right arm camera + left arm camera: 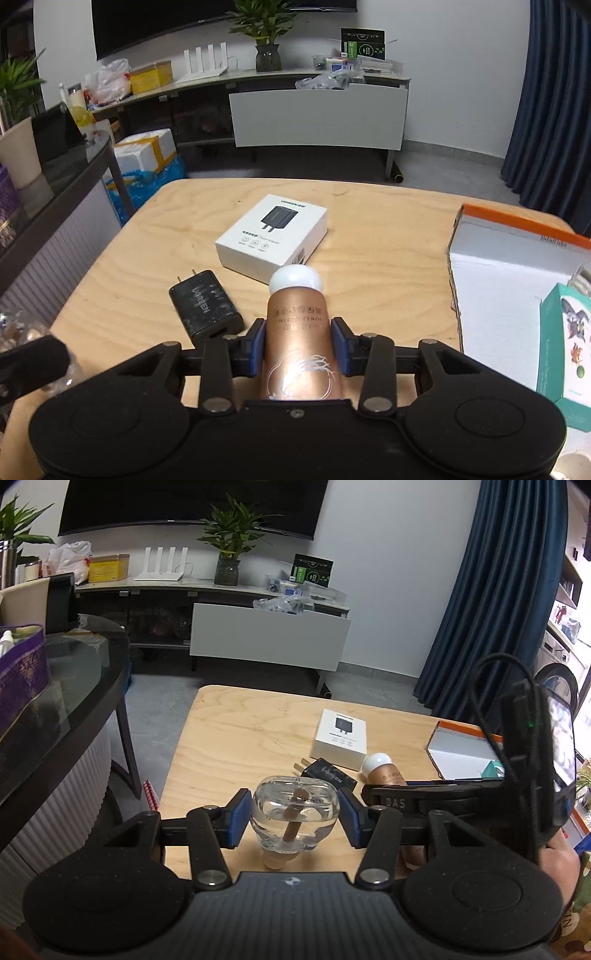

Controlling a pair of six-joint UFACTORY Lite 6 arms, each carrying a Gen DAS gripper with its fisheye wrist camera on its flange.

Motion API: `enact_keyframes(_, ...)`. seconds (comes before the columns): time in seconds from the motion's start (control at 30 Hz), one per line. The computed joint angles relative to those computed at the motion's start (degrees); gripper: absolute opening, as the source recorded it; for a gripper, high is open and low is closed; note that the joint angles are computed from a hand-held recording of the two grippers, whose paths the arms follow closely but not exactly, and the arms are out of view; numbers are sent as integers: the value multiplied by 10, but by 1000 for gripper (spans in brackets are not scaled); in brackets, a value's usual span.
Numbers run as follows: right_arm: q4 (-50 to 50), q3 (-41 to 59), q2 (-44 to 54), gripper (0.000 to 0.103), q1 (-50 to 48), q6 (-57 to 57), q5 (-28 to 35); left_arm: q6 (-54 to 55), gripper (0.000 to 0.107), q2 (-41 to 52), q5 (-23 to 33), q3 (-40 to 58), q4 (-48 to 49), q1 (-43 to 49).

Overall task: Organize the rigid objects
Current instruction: 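Grasp the glass perfume bottle with the left tool while the right tool grasps the bronze spray bottle, then carry the perfume bottle and spray bottle over the tray with both tools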

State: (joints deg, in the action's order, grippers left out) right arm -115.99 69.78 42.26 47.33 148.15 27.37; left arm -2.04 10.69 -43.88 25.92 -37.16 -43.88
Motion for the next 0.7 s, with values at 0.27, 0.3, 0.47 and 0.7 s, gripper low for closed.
enact_keyframes(0.27,-77,-199,-177,46,19,133,54,41,52,-34,-3,-8,-78,-56)
enact_keyframes(0.3,-77,-228,-210,45,24,143,62,55,52,-37,-4,-3,-101,-72)
enact_keyframes(0.47,-26,-358,-382,45,60,119,108,137,52,-55,-10,38,-238,-169)
enact_keyframes(0.7,119,-532,-695,45,90,-35,138,253,52,-12,-33,162,-372,-277)
